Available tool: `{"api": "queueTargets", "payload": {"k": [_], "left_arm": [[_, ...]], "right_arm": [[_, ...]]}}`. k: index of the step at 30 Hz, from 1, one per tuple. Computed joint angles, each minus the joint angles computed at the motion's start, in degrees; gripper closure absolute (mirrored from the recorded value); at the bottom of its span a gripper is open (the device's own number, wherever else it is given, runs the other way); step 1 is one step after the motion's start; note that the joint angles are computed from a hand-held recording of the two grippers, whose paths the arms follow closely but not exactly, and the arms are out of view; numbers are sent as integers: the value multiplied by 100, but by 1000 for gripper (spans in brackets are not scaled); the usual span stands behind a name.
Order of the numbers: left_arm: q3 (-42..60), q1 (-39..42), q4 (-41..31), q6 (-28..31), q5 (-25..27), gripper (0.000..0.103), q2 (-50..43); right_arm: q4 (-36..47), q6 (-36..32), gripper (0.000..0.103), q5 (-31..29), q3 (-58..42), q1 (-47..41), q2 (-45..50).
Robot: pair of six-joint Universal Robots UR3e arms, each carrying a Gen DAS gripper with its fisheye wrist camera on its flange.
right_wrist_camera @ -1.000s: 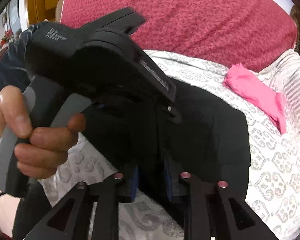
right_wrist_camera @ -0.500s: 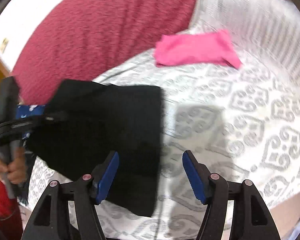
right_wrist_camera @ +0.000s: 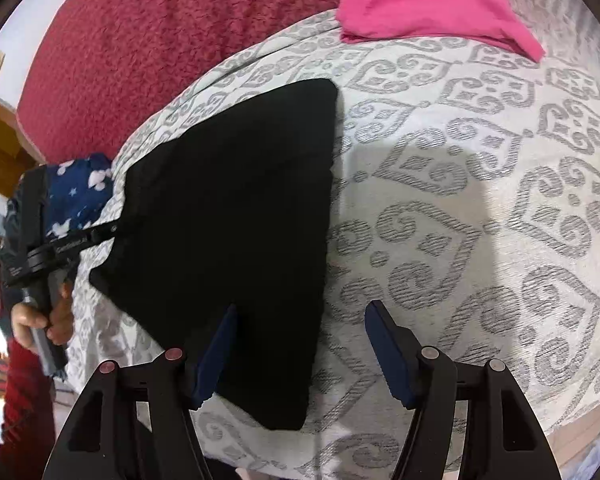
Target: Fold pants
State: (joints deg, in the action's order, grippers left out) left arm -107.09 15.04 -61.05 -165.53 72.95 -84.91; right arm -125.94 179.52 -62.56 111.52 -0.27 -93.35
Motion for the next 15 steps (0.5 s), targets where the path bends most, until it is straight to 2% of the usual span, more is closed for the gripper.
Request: {"api": "queueTargets", "payload": {"k": [1,2,3,4,6,8,10,12,15], "left_arm": [[-77,68,43,-9,-79,46,44],[-97,111,-28,-1,-122,46,120],[-101,142,-47,-24,-146,43,95],[-67,141,-66,-53,-131,40,60],[-69,146,10,-146,-147,39,5],[-94,128,105,-248,-149,39,39],[-218,71,385,-318,-101,39,123],[-178,58,367,-286,-68,39,89],[-103,41,303,-344,-30,39,32]], "right_arm": [[86,-58,36,128,1,-52,6],[158,-129,44,271,56,-124,-30],[208,-182,55,381,116,-166,-68],[329,-224,79,572,94,-199,-13],[221,-35,90,611,141,-213,-49],[324,28,95,730,282,-344,-333],[778,-157,96,741,323,-529,-643],[1280,-343,96,543,154,-543,-601],[1698,-663,95,617,236,-761,-726]]}}
